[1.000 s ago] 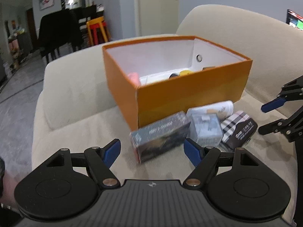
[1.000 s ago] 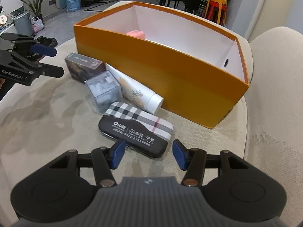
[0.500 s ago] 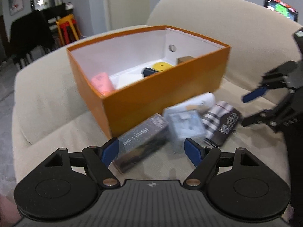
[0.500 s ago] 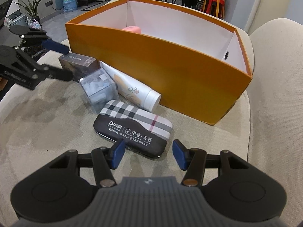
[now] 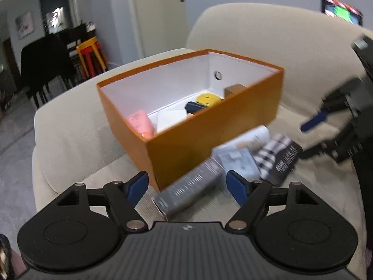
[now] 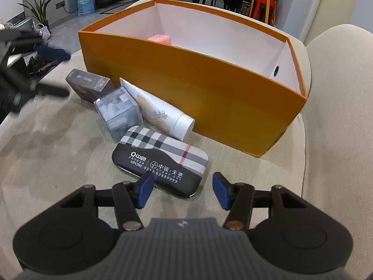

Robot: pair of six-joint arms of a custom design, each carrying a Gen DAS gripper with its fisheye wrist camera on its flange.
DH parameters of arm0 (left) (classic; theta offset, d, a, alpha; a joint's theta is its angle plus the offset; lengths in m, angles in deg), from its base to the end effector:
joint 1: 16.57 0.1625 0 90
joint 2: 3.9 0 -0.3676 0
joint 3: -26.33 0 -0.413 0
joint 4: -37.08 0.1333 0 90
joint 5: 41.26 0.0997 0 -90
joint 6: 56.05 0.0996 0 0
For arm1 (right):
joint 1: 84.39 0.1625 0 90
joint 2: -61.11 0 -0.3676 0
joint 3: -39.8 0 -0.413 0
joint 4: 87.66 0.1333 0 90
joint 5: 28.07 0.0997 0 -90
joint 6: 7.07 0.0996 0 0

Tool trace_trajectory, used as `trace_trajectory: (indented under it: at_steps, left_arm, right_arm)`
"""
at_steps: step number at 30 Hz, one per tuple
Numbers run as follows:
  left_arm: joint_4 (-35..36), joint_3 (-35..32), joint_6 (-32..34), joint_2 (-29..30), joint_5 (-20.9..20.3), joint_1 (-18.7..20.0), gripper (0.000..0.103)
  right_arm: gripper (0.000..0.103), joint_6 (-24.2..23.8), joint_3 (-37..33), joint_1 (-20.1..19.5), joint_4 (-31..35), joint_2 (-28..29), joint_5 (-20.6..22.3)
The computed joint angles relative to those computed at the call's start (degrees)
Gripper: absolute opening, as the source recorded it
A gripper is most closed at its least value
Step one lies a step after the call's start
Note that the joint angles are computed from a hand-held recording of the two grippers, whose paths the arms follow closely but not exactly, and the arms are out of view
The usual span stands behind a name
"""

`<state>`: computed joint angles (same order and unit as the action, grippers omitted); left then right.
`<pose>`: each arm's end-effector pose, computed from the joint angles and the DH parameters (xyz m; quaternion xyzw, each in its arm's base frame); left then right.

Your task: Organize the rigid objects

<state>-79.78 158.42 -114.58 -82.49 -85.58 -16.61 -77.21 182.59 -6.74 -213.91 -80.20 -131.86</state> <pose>-0.3764 -0.2043 0.0839 0.3296 0.8388 -0.3061 0.3067 0.0508 -0.2803 0.3590 0.4264 -0.8468 0.1475 0.2817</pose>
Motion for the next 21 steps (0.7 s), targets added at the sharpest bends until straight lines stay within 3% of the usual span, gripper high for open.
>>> trace_trajectory:
  at_steps: [5, 12, 16, 21]
  left_arm:
    - [-4.43, -0.49, 2.21, 0.76, -4.25, 4.43, 0.089]
    - [-6.15, 0.57, 4.57, 0.04, -11.81, 3.98, 0.083]
    - [-1.58, 0.15, 4.54, -0.51, -9.9, 2.54, 0.083]
    - [-0.45, -0.05, 7.22, -1.58, -8.76, 4.14, 0.084]
  right_arm:
    - [0.056, -0.1, 0.06, 0.12, 0.32, -0.04, -0.24]
    - [0.056, -0.02, -0.53, 0.57, -0.23, 1.31, -0.39]
    - [0.057, -1.25, -0.99, 1.23, -0.84, 2.91, -1.07]
    - [0.061, -5.99, -2.75, 2.29, 0.68, 5.97, -1.72]
